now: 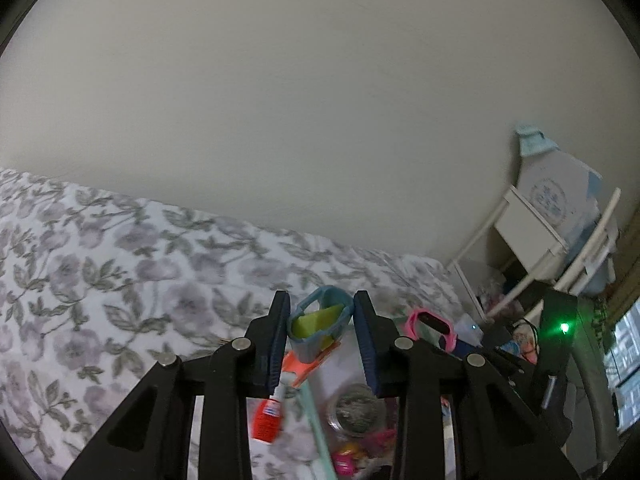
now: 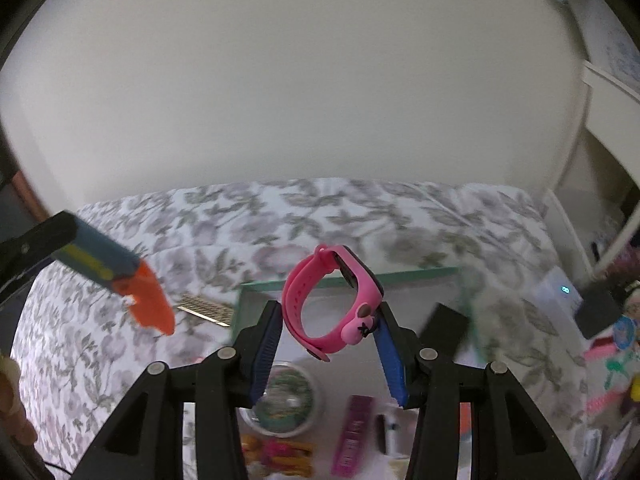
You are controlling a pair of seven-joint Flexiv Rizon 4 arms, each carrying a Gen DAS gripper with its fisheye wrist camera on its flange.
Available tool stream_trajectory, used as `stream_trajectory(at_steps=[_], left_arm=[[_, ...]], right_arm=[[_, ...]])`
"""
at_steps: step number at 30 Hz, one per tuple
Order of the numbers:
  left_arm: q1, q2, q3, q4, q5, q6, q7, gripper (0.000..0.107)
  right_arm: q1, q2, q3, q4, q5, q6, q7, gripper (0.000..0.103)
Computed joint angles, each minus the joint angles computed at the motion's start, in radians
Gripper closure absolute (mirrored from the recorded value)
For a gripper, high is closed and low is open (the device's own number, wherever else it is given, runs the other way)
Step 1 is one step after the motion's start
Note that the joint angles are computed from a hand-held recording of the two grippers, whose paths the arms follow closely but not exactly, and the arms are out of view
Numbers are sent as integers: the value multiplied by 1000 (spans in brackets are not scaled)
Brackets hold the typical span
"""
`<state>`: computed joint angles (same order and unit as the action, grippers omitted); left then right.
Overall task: Organize rigid objects
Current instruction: 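Carry the blue-yellow case and pink watch into the tray and open both grippers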
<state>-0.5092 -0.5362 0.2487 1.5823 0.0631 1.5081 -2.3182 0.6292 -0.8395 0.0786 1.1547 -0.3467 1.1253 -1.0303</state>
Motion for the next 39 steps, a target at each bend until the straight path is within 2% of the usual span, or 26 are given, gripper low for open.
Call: stream_trajectory(at_steps=[5, 17, 22, 29, 39], left_arm=[[7, -49, -43, -69, -8, -18, 45, 73], [-22, -201, -66, -226, -25, -61, 115, 74], [-35, -237, -59, -275, -18, -148, 131, 74], [0, -248, -96, -281, -23, -246, 104, 74], [29, -229, -123, -267, -2, -292, 55, 74]], right_arm=[[-5, 6, -31, 5, -17, -53, 30, 54], [-51, -28, 25, -11, 49, -103, 1, 54], [-57, -50, 39, -36, 74, -130, -24, 54], [-55, -71, 41, -59, 95, -166, -37, 53], [-41, -101, 37, -99, 106, -237, -52, 52]])
